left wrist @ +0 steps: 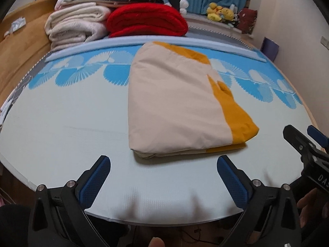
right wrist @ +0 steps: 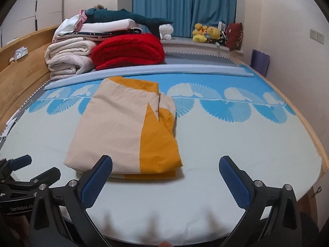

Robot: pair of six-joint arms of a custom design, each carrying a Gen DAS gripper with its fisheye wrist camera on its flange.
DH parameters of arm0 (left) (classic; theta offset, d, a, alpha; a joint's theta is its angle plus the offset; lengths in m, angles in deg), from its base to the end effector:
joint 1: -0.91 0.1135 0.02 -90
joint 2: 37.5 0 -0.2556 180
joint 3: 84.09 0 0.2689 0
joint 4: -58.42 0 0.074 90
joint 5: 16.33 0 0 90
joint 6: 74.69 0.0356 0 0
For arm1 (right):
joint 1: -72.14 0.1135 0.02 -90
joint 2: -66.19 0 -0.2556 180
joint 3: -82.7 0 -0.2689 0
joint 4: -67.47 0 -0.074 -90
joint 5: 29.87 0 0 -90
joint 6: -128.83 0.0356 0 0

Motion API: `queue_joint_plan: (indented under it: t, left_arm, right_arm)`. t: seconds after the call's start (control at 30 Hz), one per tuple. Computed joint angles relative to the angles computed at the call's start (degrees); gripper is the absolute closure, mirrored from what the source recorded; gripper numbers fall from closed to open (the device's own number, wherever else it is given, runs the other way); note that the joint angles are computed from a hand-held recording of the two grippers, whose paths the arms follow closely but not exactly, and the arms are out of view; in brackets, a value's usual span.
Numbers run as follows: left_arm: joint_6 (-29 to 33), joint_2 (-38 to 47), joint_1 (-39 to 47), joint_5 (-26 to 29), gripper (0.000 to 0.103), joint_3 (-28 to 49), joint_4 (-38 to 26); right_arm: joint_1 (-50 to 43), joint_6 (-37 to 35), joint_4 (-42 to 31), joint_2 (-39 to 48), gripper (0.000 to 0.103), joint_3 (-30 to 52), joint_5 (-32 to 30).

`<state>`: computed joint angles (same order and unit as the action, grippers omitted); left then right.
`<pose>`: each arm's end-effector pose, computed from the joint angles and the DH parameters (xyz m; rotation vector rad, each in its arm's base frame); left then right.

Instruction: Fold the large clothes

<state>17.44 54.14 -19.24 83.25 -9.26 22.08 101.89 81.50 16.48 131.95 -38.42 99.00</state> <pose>0.3267 -0.1262 0.2039 0.5540 2.4504 -0.3389 0.2161 0.0978 0.2282 0.4895 2.2523 -0.2627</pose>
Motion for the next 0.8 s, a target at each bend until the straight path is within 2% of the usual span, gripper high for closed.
queue_joint_plan:
  t: [0.33, 0.8]
  left_arm:
    - [-0.17, 0.22, -1.27, -2.77, 0.001, -0.59, 1.42]
    - [-0.33, 0.82, -1.04, -1.61, 0.001, 0.12, 1.00]
  right_arm:
    - [-0.79, -1.07, 2.00, 3.32, 0.000, 0.75, -2.26]
    - [0.53, -1.54, 2.70, 5.70, 0.000, 1.77, -2.18]
